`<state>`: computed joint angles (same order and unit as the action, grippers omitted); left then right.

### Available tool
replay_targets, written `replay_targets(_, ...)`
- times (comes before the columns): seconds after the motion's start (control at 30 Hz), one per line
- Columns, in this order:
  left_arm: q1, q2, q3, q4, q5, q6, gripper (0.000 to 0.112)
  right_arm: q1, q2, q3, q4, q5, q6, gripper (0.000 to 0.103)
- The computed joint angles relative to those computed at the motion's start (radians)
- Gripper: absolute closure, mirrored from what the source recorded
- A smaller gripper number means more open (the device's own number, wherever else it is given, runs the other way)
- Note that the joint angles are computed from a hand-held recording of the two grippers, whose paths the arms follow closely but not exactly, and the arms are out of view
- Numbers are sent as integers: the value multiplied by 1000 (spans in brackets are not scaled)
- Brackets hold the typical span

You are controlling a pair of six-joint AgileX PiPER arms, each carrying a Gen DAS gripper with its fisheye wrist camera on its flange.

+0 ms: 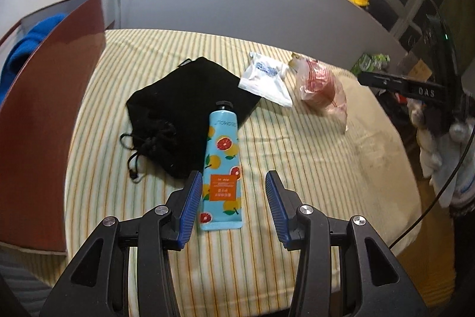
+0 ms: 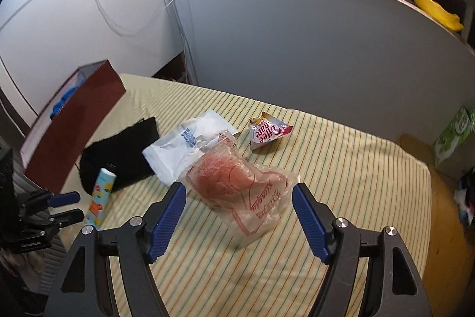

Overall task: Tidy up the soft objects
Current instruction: 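Close the left gripper on the grapefruit hand cream tube while the right gripper closes on the clear sponge bag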

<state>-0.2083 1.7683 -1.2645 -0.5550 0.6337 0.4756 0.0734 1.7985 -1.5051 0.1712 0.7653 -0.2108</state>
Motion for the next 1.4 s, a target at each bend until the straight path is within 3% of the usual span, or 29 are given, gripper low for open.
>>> replay_targets(0.23, -47, 67, -84, 159, -18, -124, 69, 15, 60, -83, -25, 30, -6, 33)
replay_targets(0.53, -73, 126, -138, 130, 24, -76, 70, -6, 110, -143, 17, 60, -36, 33)
replay_targets(0.73, -115, 159, -182, 239, 37, -149, 70, -4, 150, -187, 11, 91, -76, 32)
replay_targets(0.9, -158, 184, -208, 355, 29, -219, 69, 37, 205, -247, -87, 118, -69, 32)
replay_targets(1.17, -170, 179, -196, 368, 11, -219, 70, 72, 315, -396, -90, 220, -131, 26)
replay_targets(1.4, -162, 172, -180, 358, -9, -209, 84, 104, 329, -407, -131, 252, -138, 30)
